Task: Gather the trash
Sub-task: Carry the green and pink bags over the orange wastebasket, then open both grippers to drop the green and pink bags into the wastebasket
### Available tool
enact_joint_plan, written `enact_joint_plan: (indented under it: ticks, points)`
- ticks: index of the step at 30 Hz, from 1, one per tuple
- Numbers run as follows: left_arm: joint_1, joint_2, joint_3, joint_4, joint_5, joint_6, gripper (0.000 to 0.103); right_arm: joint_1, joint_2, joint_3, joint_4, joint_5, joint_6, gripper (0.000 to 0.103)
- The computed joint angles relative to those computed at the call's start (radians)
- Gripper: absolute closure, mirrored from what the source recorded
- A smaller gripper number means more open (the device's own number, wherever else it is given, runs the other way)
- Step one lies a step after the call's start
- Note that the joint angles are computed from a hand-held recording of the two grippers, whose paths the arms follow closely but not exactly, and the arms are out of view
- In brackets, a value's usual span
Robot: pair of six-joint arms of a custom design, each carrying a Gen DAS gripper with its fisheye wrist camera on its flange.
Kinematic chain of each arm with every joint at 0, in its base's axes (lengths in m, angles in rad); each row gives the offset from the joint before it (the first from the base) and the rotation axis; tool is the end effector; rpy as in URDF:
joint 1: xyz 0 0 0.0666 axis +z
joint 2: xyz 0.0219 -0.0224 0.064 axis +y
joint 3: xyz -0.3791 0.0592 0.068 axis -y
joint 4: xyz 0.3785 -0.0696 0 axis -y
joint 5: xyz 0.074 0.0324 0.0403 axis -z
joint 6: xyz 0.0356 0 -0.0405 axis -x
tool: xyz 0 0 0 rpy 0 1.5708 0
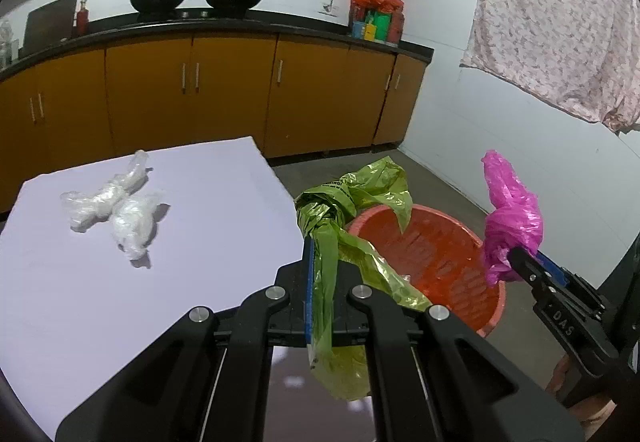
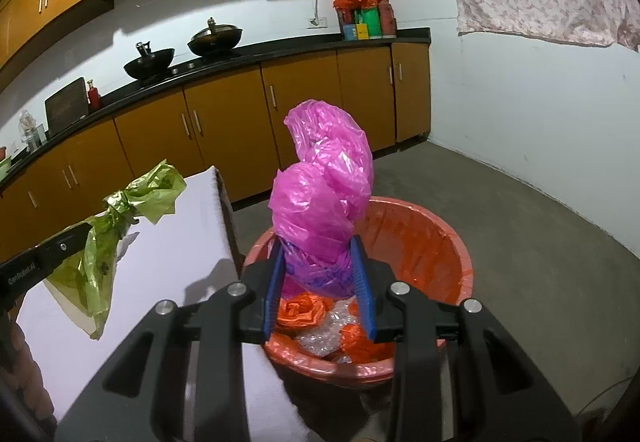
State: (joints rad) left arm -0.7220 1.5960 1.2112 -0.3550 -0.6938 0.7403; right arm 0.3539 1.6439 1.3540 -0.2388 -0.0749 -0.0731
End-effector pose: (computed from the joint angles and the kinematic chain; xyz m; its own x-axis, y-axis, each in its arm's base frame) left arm 0.4088 -0.3302 0.2973 -0.4771 -0.2708 -0.8361 -0.2278 0.9569 -0.1799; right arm 0.5382 0.2012 0.3401 -0.5016 -0.1077 -0.8584 -0.3706 0.9233 0.1007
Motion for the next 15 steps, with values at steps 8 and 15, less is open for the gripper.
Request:
enact_joint_plan:
  ticks: [8, 15]
  points:
    - [0.011, 0.085, 0.092, 0.017, 0.069, -0.042, 0.099, -0.03, 0.025, 0.02, 0.003, -0.001, -0.015, 0.071]
    - [0.027, 0.172, 0.186, 0.018, 0.144, -0.081, 0.099, -0.052, 0.067, 0.061, -0.01, -0.002, -0.033, 0.071]
